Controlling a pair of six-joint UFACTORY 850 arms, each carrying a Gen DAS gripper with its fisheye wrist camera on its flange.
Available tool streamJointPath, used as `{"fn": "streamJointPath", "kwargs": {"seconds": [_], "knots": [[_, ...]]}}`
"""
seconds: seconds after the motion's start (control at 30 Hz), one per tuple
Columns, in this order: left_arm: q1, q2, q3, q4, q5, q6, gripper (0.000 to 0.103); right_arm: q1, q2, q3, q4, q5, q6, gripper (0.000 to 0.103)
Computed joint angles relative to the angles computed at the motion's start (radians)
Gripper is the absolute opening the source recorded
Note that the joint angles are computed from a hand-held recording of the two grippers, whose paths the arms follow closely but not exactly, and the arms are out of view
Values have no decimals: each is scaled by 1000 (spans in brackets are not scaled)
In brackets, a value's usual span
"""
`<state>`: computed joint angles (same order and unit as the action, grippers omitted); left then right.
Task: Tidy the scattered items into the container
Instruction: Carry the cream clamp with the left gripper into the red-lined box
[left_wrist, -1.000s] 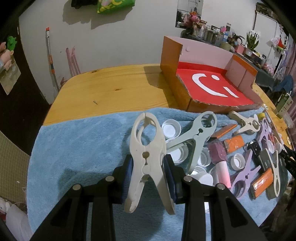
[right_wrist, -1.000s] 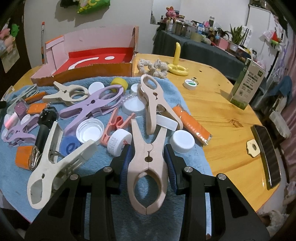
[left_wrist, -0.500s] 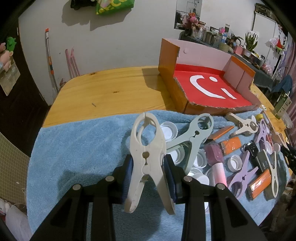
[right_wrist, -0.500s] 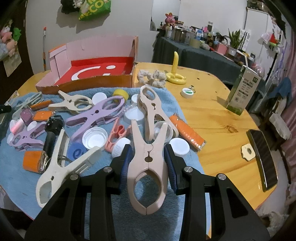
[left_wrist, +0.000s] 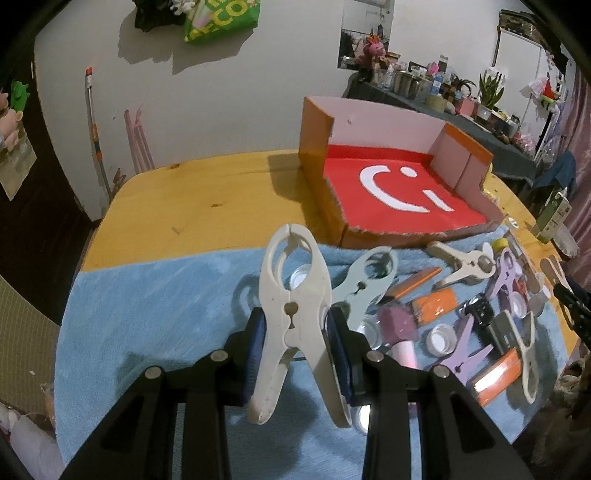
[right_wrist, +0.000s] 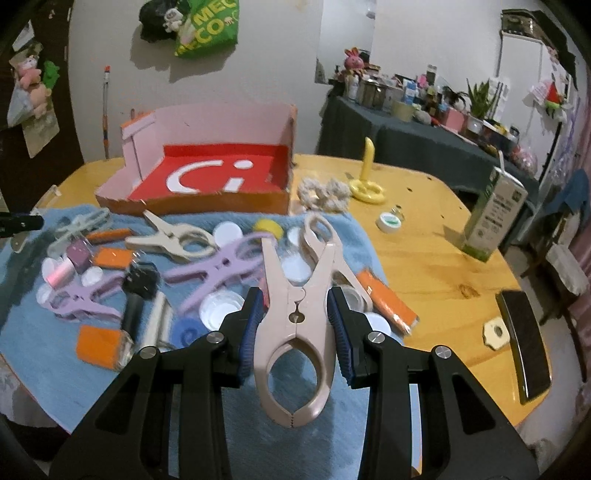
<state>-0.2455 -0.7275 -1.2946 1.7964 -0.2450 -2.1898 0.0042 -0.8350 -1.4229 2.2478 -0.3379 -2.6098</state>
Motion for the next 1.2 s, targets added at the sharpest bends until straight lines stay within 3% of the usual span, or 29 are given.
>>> {"fn": "streamJointPath", "kwargs": {"seconds": [0.4, 0.63, 0.8, 1.2], "knots": [[-33, -19, -78, -34, -15, 29, 36, 39, 0, -63, -128, -68, 103, 34], [-47, -54, -156, -167, -19, 168, 36, 58, -25, -134, -248, -65, 215, 34], [-54, -107, -251, -345, -22, 349, 37, 74, -59, -208, -352, -48, 317, 34], [-52, -250, -507, -824, -58, 840, 37, 106, -190, -456, -788, -15, 775, 34]]}}
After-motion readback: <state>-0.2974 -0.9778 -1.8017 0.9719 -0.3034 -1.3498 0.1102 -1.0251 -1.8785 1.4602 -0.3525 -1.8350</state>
